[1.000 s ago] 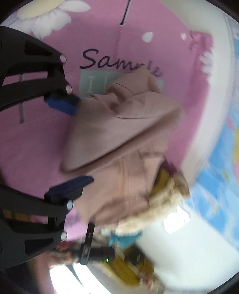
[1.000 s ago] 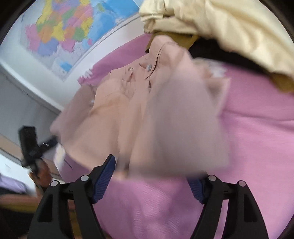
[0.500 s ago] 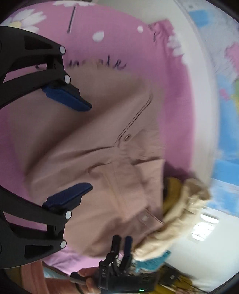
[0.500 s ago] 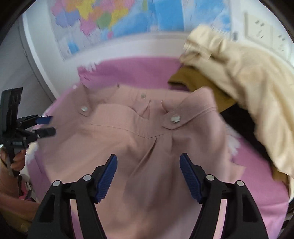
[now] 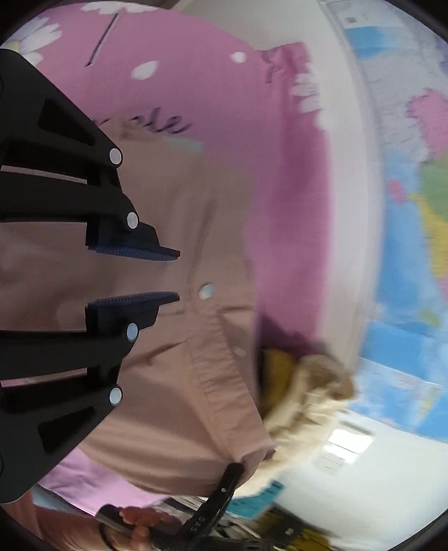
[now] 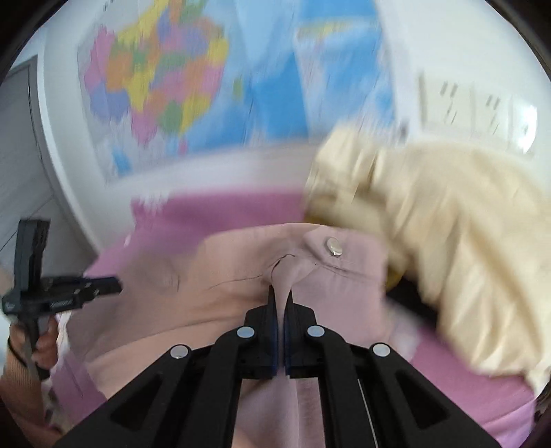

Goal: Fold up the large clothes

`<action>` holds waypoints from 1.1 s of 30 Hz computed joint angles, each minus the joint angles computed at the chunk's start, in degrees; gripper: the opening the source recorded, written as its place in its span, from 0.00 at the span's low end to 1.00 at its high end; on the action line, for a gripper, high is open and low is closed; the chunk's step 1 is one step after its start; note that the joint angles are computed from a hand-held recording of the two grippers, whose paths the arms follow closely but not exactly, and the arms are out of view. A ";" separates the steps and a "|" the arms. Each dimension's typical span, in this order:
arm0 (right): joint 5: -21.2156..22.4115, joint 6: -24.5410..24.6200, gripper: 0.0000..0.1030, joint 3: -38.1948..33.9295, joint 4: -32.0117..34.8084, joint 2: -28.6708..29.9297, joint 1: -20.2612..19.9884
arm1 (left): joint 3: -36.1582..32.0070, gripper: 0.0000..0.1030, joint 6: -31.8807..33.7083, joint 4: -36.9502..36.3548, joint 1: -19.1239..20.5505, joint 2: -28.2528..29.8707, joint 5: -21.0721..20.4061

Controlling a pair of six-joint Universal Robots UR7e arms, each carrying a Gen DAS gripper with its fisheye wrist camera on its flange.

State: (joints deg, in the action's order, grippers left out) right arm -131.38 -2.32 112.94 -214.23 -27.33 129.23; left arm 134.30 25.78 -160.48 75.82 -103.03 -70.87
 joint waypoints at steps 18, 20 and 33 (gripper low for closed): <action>4.13 3.78 0.03 -4.12 11.27 1.55 -5.85 | 0.99 0.04 6.34 -6.42 -2.87 10.75 14.16; 3.46 2.29 0.03 -5.42 8.93 1.64 -4.57 | -0.36 0.03 4.78 -6.64 -2.56 9.15 11.41; 3.26 8.08 0.14 -13.44 26.44 4.98 -10.82 | -7.47 0.13 -1.04 -6.18 2.61 16.33 9.69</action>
